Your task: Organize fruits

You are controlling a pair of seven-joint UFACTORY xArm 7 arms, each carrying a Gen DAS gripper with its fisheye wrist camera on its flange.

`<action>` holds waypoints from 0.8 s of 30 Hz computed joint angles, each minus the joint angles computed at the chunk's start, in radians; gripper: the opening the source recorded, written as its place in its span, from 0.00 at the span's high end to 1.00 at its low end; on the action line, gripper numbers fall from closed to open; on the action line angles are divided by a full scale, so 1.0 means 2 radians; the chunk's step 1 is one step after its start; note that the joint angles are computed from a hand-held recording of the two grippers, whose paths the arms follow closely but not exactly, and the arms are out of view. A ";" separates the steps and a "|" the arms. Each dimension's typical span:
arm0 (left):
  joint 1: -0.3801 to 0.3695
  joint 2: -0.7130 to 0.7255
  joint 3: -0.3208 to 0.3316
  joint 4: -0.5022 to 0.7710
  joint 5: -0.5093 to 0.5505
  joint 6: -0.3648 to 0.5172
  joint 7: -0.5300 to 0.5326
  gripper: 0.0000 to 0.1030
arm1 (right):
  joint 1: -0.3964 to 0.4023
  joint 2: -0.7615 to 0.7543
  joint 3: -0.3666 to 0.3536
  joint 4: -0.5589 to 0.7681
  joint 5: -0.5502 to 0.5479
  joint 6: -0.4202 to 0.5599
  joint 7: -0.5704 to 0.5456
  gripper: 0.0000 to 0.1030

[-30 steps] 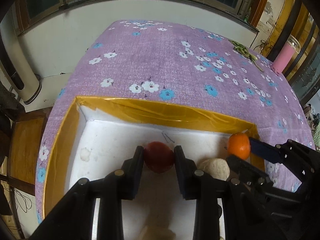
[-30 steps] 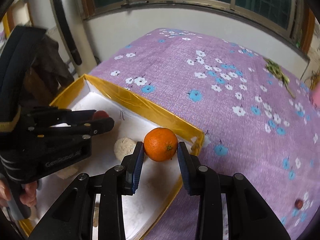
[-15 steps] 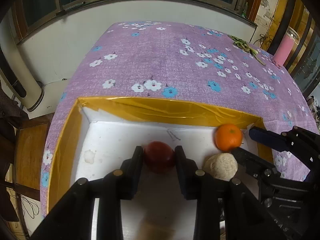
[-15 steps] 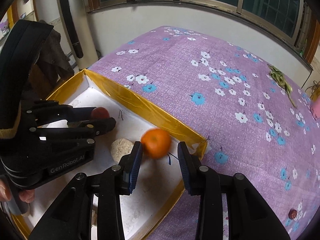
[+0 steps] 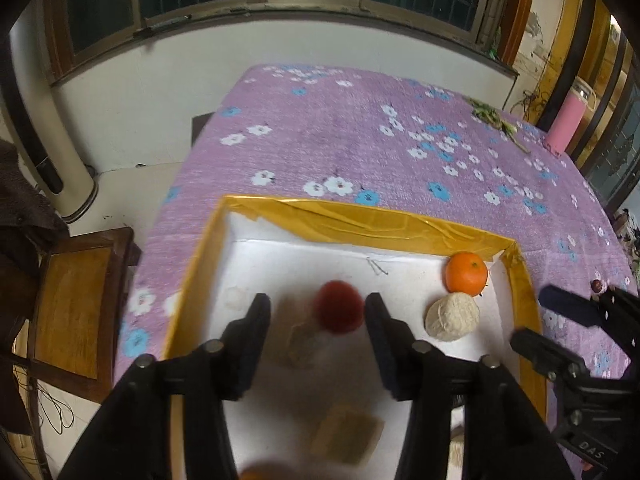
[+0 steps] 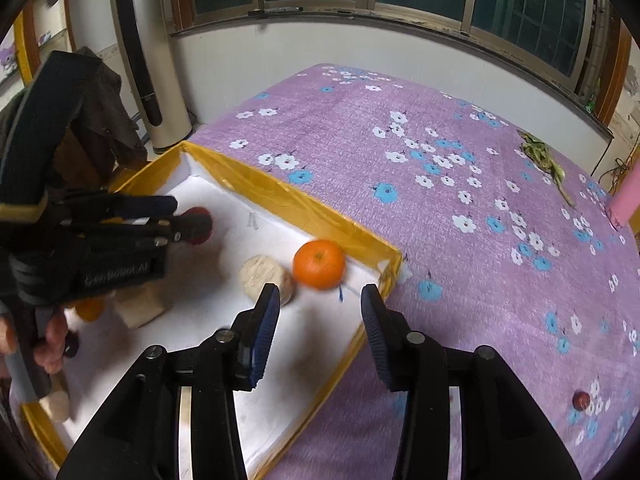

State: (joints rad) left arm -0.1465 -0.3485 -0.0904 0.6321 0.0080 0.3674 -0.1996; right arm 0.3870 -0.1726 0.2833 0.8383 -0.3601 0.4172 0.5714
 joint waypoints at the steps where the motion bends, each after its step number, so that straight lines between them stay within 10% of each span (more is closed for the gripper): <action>1: 0.004 -0.014 -0.002 -0.008 0.005 0.001 -0.004 0.42 | 0.006 -0.013 -0.002 -0.010 0.014 0.000 -0.005 0.58; 6: 0.027 -0.107 -0.028 -0.061 0.041 0.013 -0.039 0.28 | 0.032 -0.082 -0.008 -0.063 0.088 -0.001 -0.037 0.55; 11: 0.023 -0.235 -0.047 -0.123 0.037 0.055 -0.092 0.13 | 0.044 -0.169 0.010 -0.123 0.115 -0.004 -0.029 0.28; 24: -0.092 -0.520 -0.181 -0.178 0.006 0.350 -0.355 0.01 | 0.135 -0.425 0.055 -0.254 0.163 0.108 -0.001 0.13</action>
State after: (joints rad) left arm -0.3307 -1.3881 -0.4518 0.2768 0.0202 1.0683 -0.9100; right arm 0.6580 -1.0222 0.3938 0.3303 -0.0339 0.6330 0.5686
